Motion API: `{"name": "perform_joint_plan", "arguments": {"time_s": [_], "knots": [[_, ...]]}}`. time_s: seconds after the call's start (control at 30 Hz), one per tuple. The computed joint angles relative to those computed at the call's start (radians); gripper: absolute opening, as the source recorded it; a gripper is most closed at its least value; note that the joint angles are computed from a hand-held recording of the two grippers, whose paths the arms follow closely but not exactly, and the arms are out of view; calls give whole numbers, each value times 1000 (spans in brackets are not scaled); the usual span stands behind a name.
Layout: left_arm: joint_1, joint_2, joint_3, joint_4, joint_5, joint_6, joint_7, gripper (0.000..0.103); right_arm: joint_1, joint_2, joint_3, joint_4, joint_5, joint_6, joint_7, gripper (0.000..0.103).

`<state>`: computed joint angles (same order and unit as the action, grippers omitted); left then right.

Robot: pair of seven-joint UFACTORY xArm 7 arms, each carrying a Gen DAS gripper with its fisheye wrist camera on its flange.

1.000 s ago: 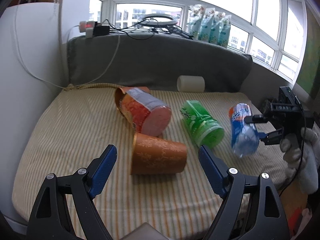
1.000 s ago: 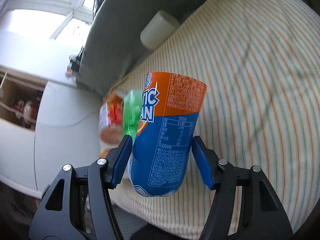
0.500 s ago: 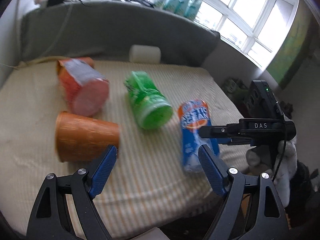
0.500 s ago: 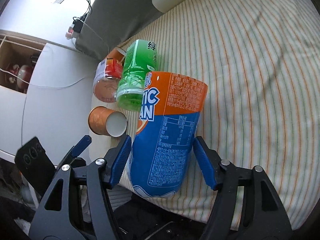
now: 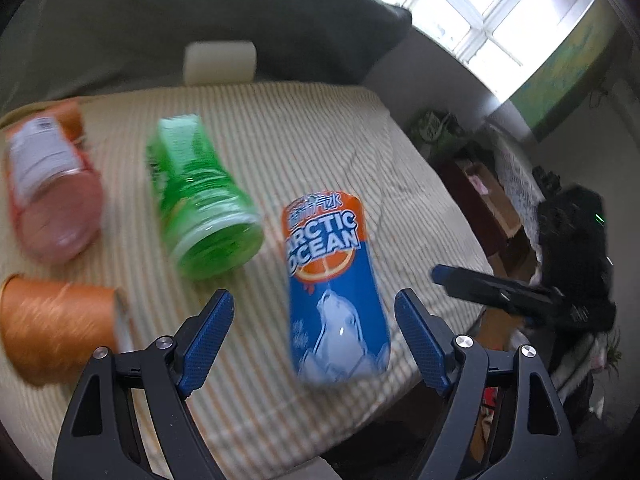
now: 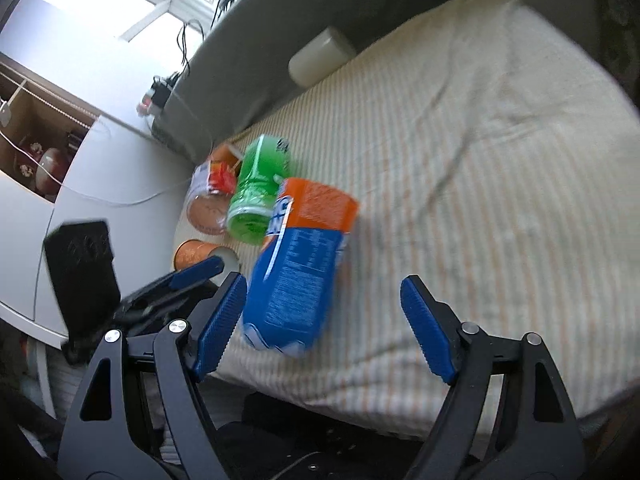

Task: Flip cup upright
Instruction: 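Rotate the right tool to turn the cup rim-up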

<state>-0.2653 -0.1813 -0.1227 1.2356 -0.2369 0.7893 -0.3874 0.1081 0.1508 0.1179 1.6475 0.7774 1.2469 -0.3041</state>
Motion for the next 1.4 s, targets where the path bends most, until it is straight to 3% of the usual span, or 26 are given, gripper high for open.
{"name": "perform_joint_plan", "arguments": {"time_s": [0.23,0.47,0.63,0.97,1.4], "knots": [[3,149,4,151,-55,104,45,81,-22,-96,-39,-104,5,-52,-51,82],[1,256,-12,276,-30,181,45,79,-26,-130,-61,-151,17,-72,-63,82],[1,306,-14,330,-20,214,47,63,-24,-142,-69,-173,18,-89,-60,82],[-9,260,-15,291,30,135,29,61,-32,-142,-79,-190,19,-94,-47,82],[-57,227,-28,257,326,-10,-96,60,-31,-136,-73,-190,22,-98,-50,82]]}}
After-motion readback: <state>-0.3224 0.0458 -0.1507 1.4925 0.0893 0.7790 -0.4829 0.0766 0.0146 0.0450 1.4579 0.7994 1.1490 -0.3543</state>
